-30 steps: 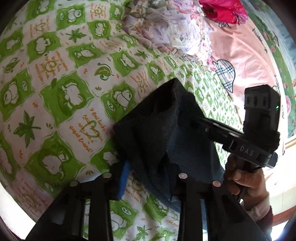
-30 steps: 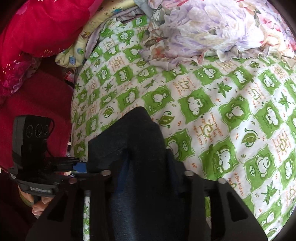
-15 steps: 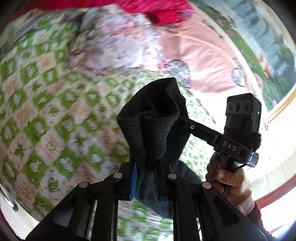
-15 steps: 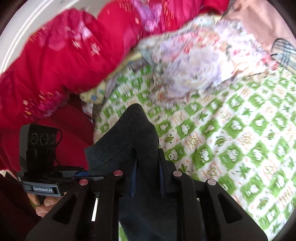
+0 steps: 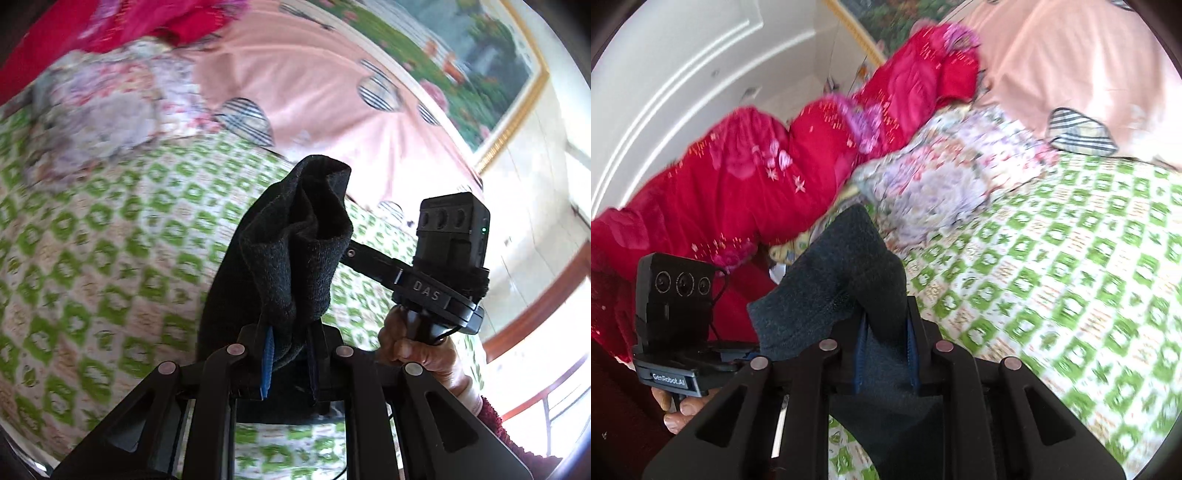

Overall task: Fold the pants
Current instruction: 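Lift the folded pants with both grippers and fold them over in half, then lower the doubled pants onto the sheet with both grippers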

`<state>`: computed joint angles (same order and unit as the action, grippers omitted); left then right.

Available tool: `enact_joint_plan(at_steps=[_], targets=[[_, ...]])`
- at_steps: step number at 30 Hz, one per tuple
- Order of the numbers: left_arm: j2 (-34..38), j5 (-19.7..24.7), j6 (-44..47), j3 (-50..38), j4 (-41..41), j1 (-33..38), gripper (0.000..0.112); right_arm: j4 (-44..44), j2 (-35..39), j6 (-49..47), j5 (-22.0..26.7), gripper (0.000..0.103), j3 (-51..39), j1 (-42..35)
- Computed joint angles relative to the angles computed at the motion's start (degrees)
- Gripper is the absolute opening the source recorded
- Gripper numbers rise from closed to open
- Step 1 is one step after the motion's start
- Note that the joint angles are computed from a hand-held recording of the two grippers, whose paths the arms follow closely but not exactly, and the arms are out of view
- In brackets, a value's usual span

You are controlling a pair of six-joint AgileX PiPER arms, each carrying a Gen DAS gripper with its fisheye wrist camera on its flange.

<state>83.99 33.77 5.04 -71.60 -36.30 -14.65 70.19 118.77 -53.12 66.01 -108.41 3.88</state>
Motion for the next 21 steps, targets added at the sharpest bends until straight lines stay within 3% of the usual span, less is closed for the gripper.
enact_joint_plan(at_steps=[11, 21], targets=[[8.6, 0.9, -10.0, -9.6, 12.1, -15.3, 0.014, 11.2, -9.3, -14.2, 1.4, 0.020, 25.1, -12.6], [18.4, 1.4, -12.6, -16.3, 16.5, -23.4, 0.014, 14.1, -10.2, -21.4, 3.4, 0.020, 37.1, -22.1]])
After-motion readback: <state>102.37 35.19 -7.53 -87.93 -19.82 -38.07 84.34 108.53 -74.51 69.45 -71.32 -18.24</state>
